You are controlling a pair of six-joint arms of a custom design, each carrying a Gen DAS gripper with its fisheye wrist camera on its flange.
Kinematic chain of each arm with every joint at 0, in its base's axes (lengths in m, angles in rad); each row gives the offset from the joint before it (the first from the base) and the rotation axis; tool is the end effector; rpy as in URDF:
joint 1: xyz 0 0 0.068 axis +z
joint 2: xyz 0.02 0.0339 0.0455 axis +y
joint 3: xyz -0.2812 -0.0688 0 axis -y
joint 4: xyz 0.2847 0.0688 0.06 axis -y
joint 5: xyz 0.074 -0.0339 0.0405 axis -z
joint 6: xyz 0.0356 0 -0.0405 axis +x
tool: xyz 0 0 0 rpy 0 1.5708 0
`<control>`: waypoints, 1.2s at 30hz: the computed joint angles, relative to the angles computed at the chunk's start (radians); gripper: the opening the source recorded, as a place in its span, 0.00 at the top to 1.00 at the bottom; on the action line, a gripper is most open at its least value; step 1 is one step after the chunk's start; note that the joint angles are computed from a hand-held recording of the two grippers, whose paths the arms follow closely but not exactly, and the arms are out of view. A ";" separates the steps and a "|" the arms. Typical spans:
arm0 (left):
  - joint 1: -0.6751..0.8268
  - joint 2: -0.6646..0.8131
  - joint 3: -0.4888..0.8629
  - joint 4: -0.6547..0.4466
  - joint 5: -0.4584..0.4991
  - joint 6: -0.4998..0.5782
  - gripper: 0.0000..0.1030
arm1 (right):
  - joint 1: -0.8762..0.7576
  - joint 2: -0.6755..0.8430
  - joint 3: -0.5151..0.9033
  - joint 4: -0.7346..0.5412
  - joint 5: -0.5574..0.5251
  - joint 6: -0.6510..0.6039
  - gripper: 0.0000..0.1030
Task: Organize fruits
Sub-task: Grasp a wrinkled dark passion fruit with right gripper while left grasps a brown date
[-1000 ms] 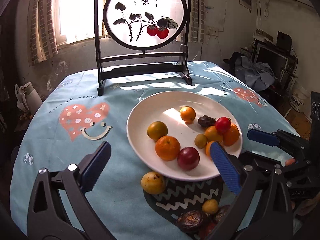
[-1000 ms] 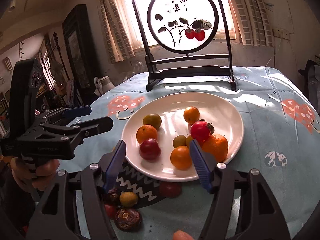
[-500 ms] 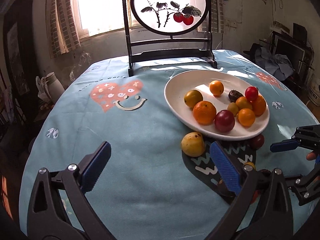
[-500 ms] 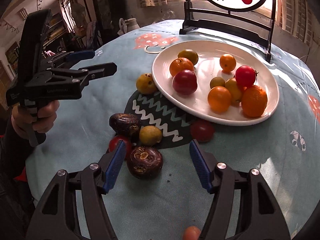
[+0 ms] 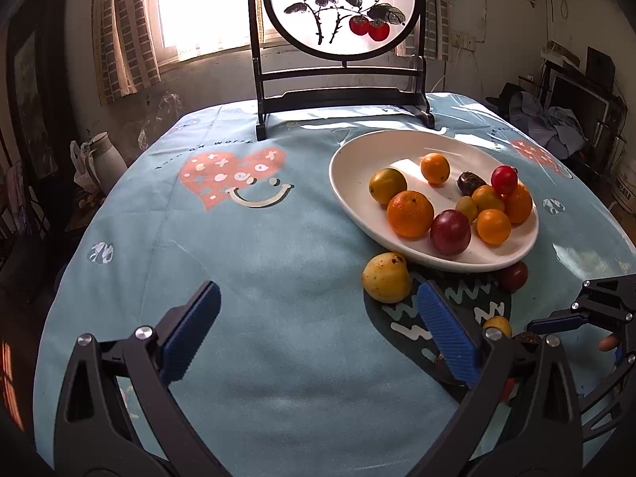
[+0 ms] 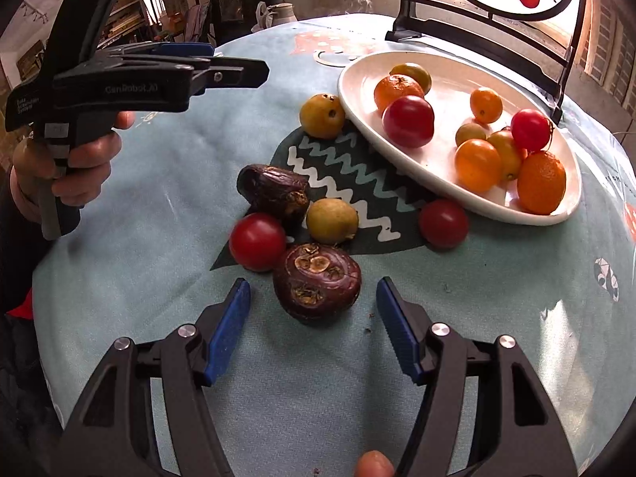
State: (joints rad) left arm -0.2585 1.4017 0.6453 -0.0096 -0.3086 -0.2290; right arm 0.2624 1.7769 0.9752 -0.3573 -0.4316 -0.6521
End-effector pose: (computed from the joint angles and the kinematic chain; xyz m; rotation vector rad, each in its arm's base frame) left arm 0.2915 -0.0659 0.1641 -0.1178 2.2917 0.1104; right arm 0.3450 0.1081 0.1285 -1.2651 2.2994 0.4578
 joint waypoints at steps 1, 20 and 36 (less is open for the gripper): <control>-0.003 -0.001 -0.001 0.001 -0.002 0.002 0.02 | -0.001 -0.003 -0.003 0.004 -0.002 -0.002 0.35; -0.002 0.000 0.000 -0.015 0.081 0.012 0.02 | -0.040 0.021 0.021 0.040 -0.043 0.060 0.59; 0.008 0.146 0.071 -0.096 0.571 0.056 0.50 | -0.070 0.056 0.058 0.023 -0.063 0.143 0.59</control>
